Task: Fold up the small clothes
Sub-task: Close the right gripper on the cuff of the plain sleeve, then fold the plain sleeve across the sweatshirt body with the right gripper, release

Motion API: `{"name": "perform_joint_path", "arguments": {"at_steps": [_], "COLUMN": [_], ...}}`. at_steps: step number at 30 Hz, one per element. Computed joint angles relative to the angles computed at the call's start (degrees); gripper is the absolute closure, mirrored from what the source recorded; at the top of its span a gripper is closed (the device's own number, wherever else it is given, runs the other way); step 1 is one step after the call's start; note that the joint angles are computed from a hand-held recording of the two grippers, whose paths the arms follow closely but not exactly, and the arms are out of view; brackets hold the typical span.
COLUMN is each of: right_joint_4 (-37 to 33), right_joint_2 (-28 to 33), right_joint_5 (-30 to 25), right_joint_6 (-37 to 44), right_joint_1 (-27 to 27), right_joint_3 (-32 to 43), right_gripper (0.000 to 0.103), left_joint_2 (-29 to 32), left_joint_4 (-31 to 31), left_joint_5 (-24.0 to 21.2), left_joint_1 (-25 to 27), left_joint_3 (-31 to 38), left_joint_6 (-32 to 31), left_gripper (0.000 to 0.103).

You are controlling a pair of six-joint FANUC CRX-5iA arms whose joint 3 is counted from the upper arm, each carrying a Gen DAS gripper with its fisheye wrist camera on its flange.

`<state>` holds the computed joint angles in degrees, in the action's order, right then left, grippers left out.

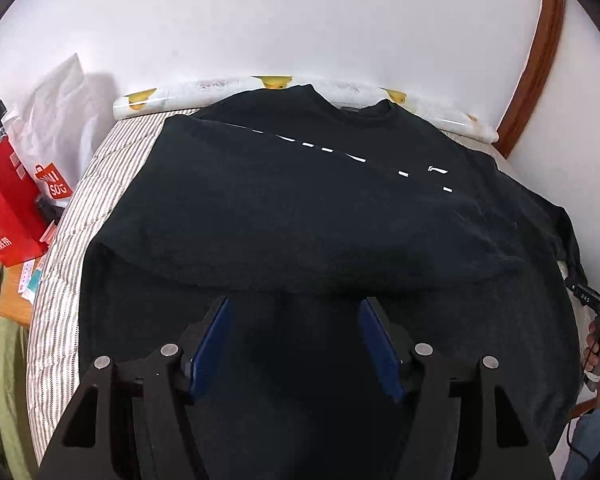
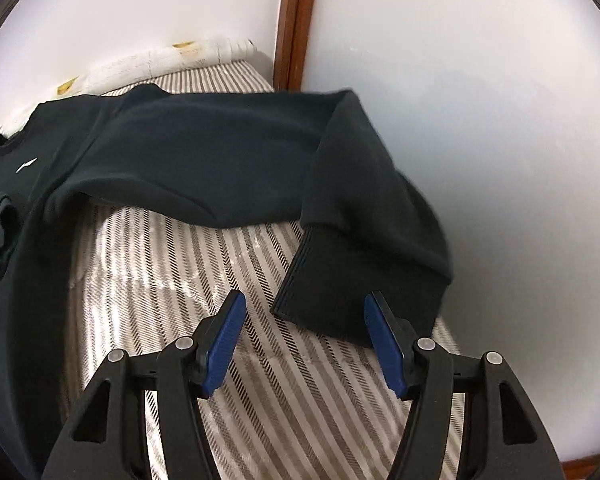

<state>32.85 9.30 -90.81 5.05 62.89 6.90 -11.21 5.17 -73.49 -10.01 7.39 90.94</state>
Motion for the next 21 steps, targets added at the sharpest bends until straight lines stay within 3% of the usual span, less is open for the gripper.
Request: {"name": "perform_joint_path", "arguments": {"at_steps": [5,6,7,9,10,16,21], "right_joint_4": [1.0,1.1,1.6,2.2,2.3,4.8,10.2], "right_joint_2": [-0.3,-0.4,-0.3,-0.1,-0.6,-1.2,1.5], "right_joint_5": [1.5,2.1,1.4,0.2,0.5,-0.4,1.1], "right_joint_6": [-3.2,-3.7,-4.0,-2.8,-2.5,-2.5,-0.1], "right_joint_1": [-0.8,-1.0,-0.9,-0.8,-0.6,0.9,3.1], "right_joint_3": [-1.3,-1.7,-1.8,-2.2,-2.6,-0.3,8.4], "right_gripper": [0.04,0.047,0.063,0.079,0.091,0.094,0.094], "left_joint_2": [0.9,0.9,0.9,0.6,0.5,-1.8,-4.7], "left_joint_4": [-1.5,-1.5,-1.6,-1.3,-1.1,1.5,3.9], "left_joint_5": [-0.5,-0.5,-0.6,-0.4,-0.4,1.0,2.1], "left_joint_1": [-1.0,-1.0,-0.9,-0.5,-0.2,3.1,7.2], "left_joint_3": [1.8,1.9,2.0,1.7,1.5,-1.2,-4.9], "left_joint_6": [1.4,1.4,1.4,1.1,0.8,-0.6,-2.8], "left_gripper": [0.039,0.039,0.039,0.04,0.039,0.039,0.04]}}
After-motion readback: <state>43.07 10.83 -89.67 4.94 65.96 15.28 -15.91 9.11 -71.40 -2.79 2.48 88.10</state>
